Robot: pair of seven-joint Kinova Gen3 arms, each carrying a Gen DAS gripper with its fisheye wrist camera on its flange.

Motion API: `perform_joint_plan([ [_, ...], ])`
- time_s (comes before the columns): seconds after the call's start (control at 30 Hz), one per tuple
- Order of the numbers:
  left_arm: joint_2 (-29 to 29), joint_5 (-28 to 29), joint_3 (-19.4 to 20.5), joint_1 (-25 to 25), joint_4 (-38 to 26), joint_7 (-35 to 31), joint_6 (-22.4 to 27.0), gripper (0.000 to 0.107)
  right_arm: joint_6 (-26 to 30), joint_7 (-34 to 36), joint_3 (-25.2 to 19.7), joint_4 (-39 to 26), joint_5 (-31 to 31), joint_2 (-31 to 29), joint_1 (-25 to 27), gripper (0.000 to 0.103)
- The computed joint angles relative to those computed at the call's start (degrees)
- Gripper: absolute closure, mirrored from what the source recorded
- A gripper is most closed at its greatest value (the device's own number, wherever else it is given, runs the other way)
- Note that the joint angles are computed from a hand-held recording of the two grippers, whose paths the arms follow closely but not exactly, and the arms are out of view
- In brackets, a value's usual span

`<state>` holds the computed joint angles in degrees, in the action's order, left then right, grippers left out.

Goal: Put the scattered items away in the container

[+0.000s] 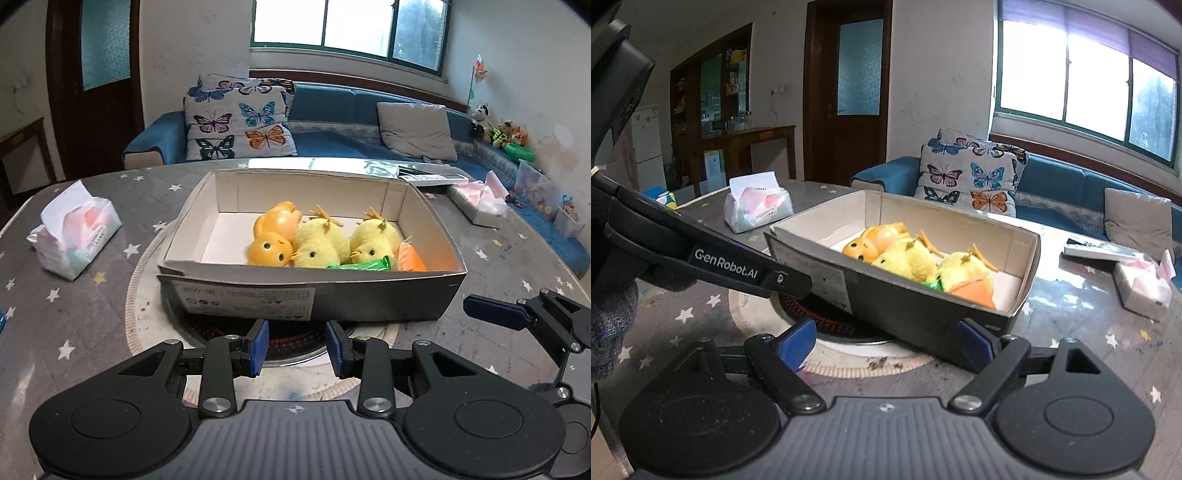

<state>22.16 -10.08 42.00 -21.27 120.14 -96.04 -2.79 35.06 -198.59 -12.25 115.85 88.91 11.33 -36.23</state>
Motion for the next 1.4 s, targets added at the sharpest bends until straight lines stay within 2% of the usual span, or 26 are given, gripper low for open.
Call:
perform_joint_plan([
  [0.1, -1.21, 0.05, -3.49, 2.72, 1.40, 0.54, -2.06, 0.071, 0.18, -0.18, -0.24, 0.17, -0.71, 0.18, -0.39, 0.014],
  [0.23, -1.91, -2.36, -4.67, 3.28, 3.13, 2.93, -4.35, 0.071, 0.05, -0.12, -0.19, -0.04, -2.29, 0.57, -0.90, 0.013],
  [0.3, -2.27, -3.51, -5.66, 3.96, 3.92, 4.18, -5.59, 0.071, -0.17, -0.70, -0.08, -0.05, -2.74, 0.65, -1.15, 0.008],
  [0.43, -3.27, -5.17, -9.34, 6.87, 5.69, 5.99, -8.62, 0.071, 0.52, -1.00, 0.00, -0.18, -3.73, 0.89, -2.01, 0.005],
  [0.6, -3.76, -7.14, -12.84, 9.65, 6.24, 9.15, -9.10, 0.071, 1.99, -0.01, 0.30, -0.79, -6.18, 1.42, -3.15, 0.000],
  [0.73, -4.53, -8.10, -16.95, 13.27, 7.08, 10.80, -10.22, 0.071, 2.89, 0.71, 0.69, -1.12, -7.84, 1.61, -3.99, 0.000],
  [0.87, -4.95, -11.11, -17.85, 13.99, 7.41, 13.98, -10.03, 0.071, 4.66, 1.59, 0.83, -1.74, -9.39, 2.01, -5.08, 0.000],
  [1.0, -5.32, -12.16, -20.06, 15.80, 7.78, 15.44, -10.12, 0.071, 6.08, 2.61, 1.03, -2.26, -10.66, 2.37, -6.14, 0.000],
  [1.13, -5.46, -13.50, -20.66, 15.87, 8.08, 17.01, -10.34, 0.071, 6.90, 3.18, 1.25, -2.68, -11.70, 2.65, -6.84, 0.000],
  [1.4, -6.01, -10.18, -26.99, 21.97, 8.79, 14.00, -11.78, 0.071, 7.96, 4.74, 1.60, -3.77, -13.51, 3.40, -7.84, 0.000],
])
